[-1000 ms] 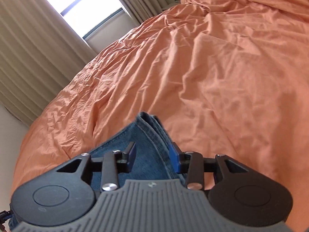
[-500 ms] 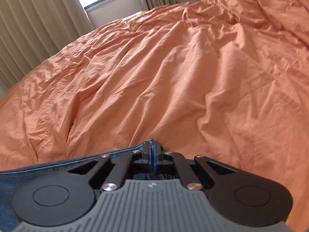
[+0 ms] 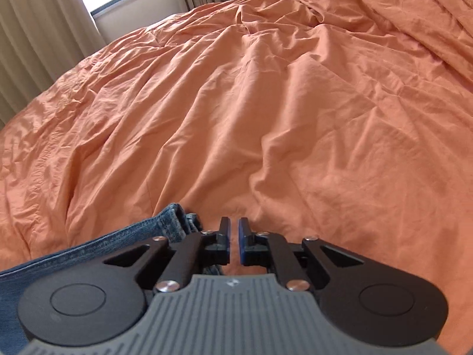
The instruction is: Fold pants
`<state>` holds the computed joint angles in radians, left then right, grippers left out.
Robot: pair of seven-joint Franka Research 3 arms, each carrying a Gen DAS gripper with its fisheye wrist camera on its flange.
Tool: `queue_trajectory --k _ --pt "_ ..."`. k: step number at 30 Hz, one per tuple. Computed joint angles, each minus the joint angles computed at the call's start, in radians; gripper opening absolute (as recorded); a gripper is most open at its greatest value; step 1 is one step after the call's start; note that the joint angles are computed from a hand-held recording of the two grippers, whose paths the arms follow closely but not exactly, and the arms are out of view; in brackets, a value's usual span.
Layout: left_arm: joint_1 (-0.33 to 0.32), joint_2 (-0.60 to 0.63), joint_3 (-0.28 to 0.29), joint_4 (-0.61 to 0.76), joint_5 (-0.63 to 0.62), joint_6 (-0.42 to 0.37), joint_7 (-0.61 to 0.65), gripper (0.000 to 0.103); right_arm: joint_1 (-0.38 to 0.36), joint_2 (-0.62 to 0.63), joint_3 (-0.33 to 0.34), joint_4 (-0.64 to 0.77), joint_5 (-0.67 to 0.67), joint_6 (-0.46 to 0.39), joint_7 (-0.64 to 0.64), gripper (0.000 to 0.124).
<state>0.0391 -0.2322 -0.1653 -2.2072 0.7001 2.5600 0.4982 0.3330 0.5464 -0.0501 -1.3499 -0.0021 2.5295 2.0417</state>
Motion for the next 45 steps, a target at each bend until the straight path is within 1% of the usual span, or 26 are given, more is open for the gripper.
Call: queue_trajectory --k 1,2,3,4,5,6,7,8,10,12,14,16,19,21,23,24,25,27,28,29,31,34,37,40,43,45 --pt "-0.007 -0.001 -0.006 0.007 0.0 0.002 0.003 0.061 -0.012 -0.045 0.016 -0.066 0.027 0.039 -0.009 0.018" --pt "-0.015 0.004 -0.015 0.019 0.003 0.005 0.007 0.061 -0.027 -0.091 0.035 -0.134 0.064 0.086 -0.024 0.028" --pt "-0.024 0.01 -0.024 0.032 0.005 0.001 0.01 0.061 -0.041 -0.138 0.054 -0.203 0.105 0.13 -0.037 0.034" --pt "-0.035 0.018 -0.033 0.047 0.005 -0.009 0.012 0.061 -0.058 -0.18 0.078 -0.263 0.157 0.167 -0.062 0.035" --pt "-0.05 0.025 -0.035 0.059 -0.016 -0.003 0.019 0.059 -0.075 -0.221 0.101 -0.318 0.212 0.193 -0.092 0.036" --pt "-0.071 0.026 -0.022 0.053 -0.067 0.04 0.049 0.059 -0.082 -0.257 0.112 -0.367 0.25 0.217 -0.112 0.037" --pt "-0.09 0.03 -0.015 0.056 -0.118 0.061 0.085 0.056 -0.092 -0.302 0.13 -0.428 0.304 0.248 -0.145 0.038" --pt "-0.106 0.042 -0.024 0.083 -0.152 0.026 0.108 0.05 -0.1 -0.336 0.143 -0.475 0.358 0.268 -0.177 0.041" --pt "-0.13 0.071 -0.05 0.134 -0.142 -0.028 0.145 0.048 -0.112 -0.402 0.165 -0.571 0.492 0.302 -0.23 0.048" --pt "-0.159 0.1 -0.064 0.171 -0.144 -0.032 0.181 0.048 -0.125 -0.442 0.19 -0.638 0.704 0.323 -0.328 0.054" --pt "-0.185 0.136 -0.07 0.207 -0.164 -0.021 0.199 0.048 -0.119 -0.458 0.191 -0.68 0.864 0.329 -0.401 0.057" --pt "-0.207 0.172 -0.075 0.239 -0.166 -0.016 0.199 0.046 -0.108 -0.45 0.188 -0.704 0.985 0.344 -0.456 0.058" --pt "-0.24 0.234 -0.076 0.29 -0.18 -0.019 0.213 0.043 -0.117 -0.409 0.202 -0.685 1.301 0.343 -0.656 0.058" --pt "-0.258 0.266 -0.074 0.309 -0.199 -0.014 0.221 0.042 -0.119 -0.374 0.203 -0.651 1.455 0.34 -0.777 0.057" --pt "-0.276 0.294 -0.072 0.326 -0.194 -0.014 0.213 0.042 -0.118 -0.343 0.2 -0.621 1.576 0.336 -0.875 0.055" --pt "-0.282 0.309 -0.07 0.337 -0.196 -0.013 0.217 0.041 -0.116 -0.33 0.196 -0.607 1.614 0.338 -0.905 0.047" --pt "-0.289 0.327 -0.068 0.35 -0.197 -0.01 0.219 0.037 -0.112 -0.323 0.191 -0.602 1.627 0.34 -0.912 0.04" --pt "-0.302 0.359 -0.064 0.373 -0.202 -0.006 0.224 0.035 -0.113 -0.323 0.182 -0.606 1.638 0.331 -0.919 0.012" --pt "-0.307 0.377 -0.062 0.388 -0.206 -0.006 0.232 0.034 -0.12 -0.334 0.178 -0.617 1.68 0.317 -0.973 0.01" --pt "-0.314 0.397 -0.06 0.406 -0.204 -0.008 0.239 0.033 -0.118 -0.345 0.172 -0.625 1.685 0.318 -1.005 0.007" --pt "-0.33 0.447 -0.052 0.459 -0.188 -0.021 0.257 0.031 -0.106 -0.351 0.165 -0.621 1.646 0.332 -1.038 0.006" --pt "-0.349 0.537 -0.037 0.559 -0.188 -0.048 0.287 0.025 -0.1 -0.335 0.162 -0.609 1.585 0.339 -1.011 0.005" --pt "-0.371 0.632 -0.016 0.674 -0.183 -0.087 0.313 0.02 -0.106 -0.325 0.168 -0.604 1.584 0.337 -1.017 0.005" --pt "-0.387 0.7 0.004 0.756 -0.184 -0.099 0.329 0.016 -0.106 -0.322 0.17 -0.603 1.562 0.339 -1.025 0.005" --pt "-0.392 0.765 0.01 0.849 -0.22 -0.158 0.36 0.007 -0.11 -0.319 0.173 -0.604 1.547 0.338 -1.01 0.005" --pt "-0.401 0.789 0.02 0.877 -0.224 -0.168 0.368 0.003 -0.113 -0.314 0.174 -0.6 1.54 0.338 -1.002 0.005"
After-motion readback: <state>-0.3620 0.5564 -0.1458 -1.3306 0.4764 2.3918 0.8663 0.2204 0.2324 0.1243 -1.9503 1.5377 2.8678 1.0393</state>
